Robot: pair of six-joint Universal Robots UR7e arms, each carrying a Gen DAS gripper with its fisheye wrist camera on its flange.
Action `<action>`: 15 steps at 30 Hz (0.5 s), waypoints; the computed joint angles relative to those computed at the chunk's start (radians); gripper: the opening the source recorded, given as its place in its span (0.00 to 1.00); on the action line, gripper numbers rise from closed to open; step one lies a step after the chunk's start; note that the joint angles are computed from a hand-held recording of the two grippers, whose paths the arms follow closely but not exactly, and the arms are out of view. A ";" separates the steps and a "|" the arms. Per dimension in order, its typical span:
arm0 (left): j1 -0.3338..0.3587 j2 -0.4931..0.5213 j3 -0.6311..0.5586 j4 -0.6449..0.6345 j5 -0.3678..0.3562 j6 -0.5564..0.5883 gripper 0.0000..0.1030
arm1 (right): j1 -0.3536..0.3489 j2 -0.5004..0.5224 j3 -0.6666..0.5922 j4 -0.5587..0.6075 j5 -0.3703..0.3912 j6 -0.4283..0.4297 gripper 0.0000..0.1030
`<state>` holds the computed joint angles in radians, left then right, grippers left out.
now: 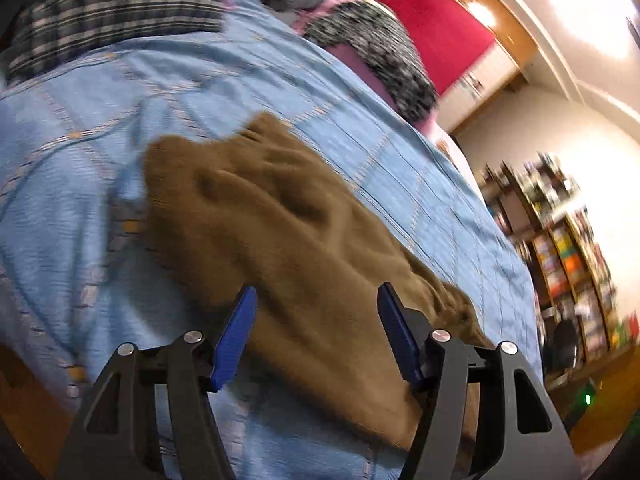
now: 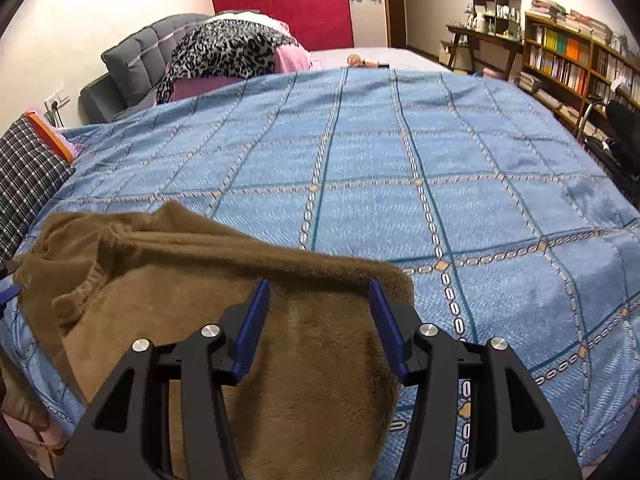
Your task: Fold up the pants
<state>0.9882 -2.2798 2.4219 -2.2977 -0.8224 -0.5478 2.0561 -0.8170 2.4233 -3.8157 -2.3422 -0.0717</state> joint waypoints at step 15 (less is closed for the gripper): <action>0.374 0.226 -0.074 -0.372 -0.284 0.163 0.68 | 0.102 0.028 -0.069 0.118 0.000 0.022 0.52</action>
<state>1.3623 -2.0537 2.3476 -2.6697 -1.1061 -0.3849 2.1579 -0.7890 2.3548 -3.6982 -2.3420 -0.0501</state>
